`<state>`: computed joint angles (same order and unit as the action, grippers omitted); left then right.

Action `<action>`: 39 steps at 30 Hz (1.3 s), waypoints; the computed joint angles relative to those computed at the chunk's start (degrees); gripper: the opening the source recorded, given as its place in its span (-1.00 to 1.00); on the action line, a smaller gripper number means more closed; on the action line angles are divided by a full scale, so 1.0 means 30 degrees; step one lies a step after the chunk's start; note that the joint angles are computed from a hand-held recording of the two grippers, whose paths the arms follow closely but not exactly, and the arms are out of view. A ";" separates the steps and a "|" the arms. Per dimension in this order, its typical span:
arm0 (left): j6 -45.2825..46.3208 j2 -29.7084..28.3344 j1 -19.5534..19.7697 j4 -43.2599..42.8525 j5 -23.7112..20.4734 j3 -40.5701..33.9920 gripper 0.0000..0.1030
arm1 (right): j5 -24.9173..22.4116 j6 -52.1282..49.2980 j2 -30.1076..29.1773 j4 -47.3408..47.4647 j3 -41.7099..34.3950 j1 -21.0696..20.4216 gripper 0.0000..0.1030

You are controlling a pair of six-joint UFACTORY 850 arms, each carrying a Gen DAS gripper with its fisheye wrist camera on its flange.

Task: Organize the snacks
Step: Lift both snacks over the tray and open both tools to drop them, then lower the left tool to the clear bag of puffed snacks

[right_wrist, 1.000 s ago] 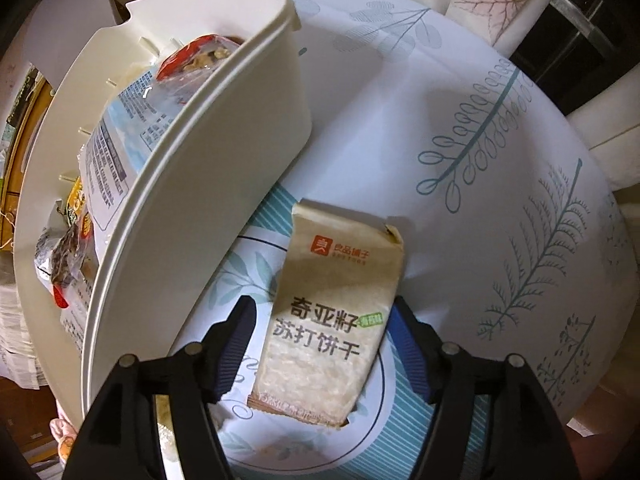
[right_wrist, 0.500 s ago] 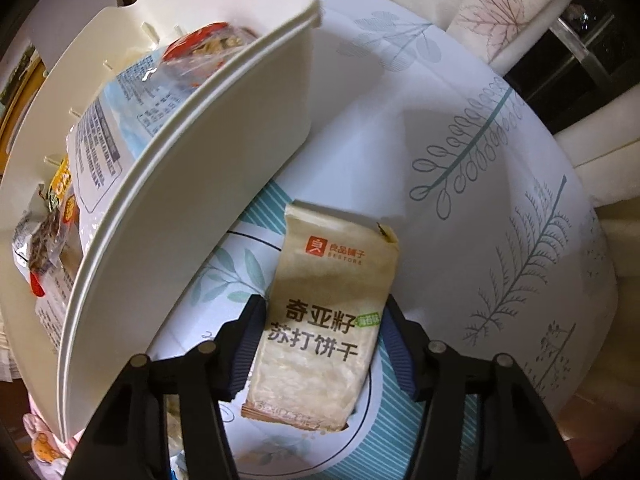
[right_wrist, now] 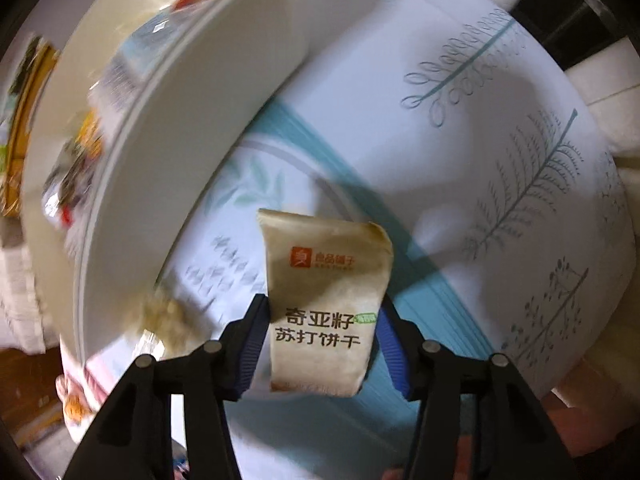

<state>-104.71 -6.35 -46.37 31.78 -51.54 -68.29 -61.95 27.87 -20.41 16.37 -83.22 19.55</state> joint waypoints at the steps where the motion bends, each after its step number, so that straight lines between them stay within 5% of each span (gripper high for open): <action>1: -0.0154 0.0096 0.0042 0.0289 -0.0263 -0.0125 -0.47 | 0.0148 -0.0502 0.0199 0.0253 0.0018 0.0121 0.03; 12: -0.0564 0.0288 0.0341 0.3747 -0.1763 -0.2044 -0.47 | 0.3479 -0.5531 0.1933 0.1728 -0.0112 0.0178 0.03; 25: 0.2518 -0.3156 0.1776 0.4023 0.0240 -0.6189 -0.47 | 0.8739 -1.2156 0.1226 0.3619 -0.1426 -0.1281 0.03; 29: 0.4417 -0.4358 0.2280 0.2293 0.1022 -0.7455 -0.45 | 0.8463 -1.3548 0.0409 0.3886 -0.2334 -0.1609 0.03; 31: 0.5285 -0.4913 0.2486 0.1301 0.0890 -0.8025 -0.34 | 0.7084 -1.4656 -0.0411 0.4336 -0.3312 -0.1806 0.06; 32: 0.5545 -0.5148 0.2509 0.1030 0.0675 -0.8287 -0.32 | 0.6507 -1.4832 -0.0689 0.4302 -0.3664 -0.1855 0.22; 39: 0.6048 -0.5258 0.2505 -0.0121 0.0143 -0.8318 0.23 | 0.5975 -1.4424 -0.0956 0.4039 -0.3849 -0.2095 0.49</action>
